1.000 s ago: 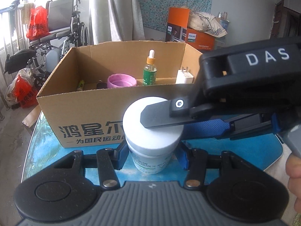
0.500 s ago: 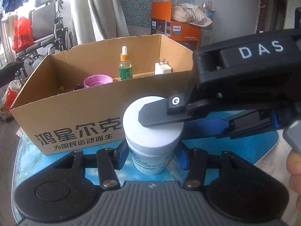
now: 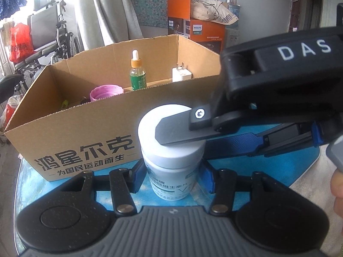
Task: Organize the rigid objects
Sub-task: 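Lift the white supplement bottle and carry it over the box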
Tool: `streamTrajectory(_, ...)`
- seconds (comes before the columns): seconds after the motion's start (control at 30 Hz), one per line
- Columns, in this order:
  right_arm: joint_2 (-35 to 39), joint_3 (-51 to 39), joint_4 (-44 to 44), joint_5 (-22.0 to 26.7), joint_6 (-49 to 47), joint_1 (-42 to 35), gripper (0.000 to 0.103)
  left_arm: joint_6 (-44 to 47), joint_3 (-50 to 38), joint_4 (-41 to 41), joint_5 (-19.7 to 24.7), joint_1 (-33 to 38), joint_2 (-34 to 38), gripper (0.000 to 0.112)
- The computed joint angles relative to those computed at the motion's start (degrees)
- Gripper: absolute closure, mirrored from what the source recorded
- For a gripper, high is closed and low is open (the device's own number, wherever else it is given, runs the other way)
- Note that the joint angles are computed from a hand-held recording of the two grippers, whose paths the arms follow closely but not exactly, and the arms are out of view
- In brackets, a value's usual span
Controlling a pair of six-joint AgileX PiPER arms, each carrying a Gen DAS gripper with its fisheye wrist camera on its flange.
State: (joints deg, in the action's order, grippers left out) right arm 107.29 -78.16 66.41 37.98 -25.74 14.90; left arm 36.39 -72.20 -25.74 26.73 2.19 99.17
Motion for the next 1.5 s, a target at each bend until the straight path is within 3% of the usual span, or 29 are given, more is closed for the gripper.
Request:
streamTrajectory(0.6,-0.77,0.29,-1.28,-0.67,1.0,-0.29,0.047,1.47,2.28,-1.26,-2.49,-0.83,-1.06,0.058)
streamTrajectory(0.97,-4.8,2.54,0.95,-0.64,-2.23,-0.42,0.047,6.42,5.31,-5.06,-2.21,0.55,-7.5,0.058)
streamTrajectory(1.2,-7.3,-3.74,-3.01,-0.17,-0.96,1.11,0.046,11.45,-1.68,-11.24,3.3,4.75,-8.8,0.058)
streamTrajectory(1.33,-4.8,-13.66,-8.65,1.7,3.2,1.56,0.046,8.86,-12.55,-9.92,7.61,5.26,-4.1,0.058)
streamTrajectory(1.5,2.61,-30.2,-16.4,6.85,11.71,0.13,0.045,1.33,-32.14,-6.49,17.91,5.08,7.49,0.058)
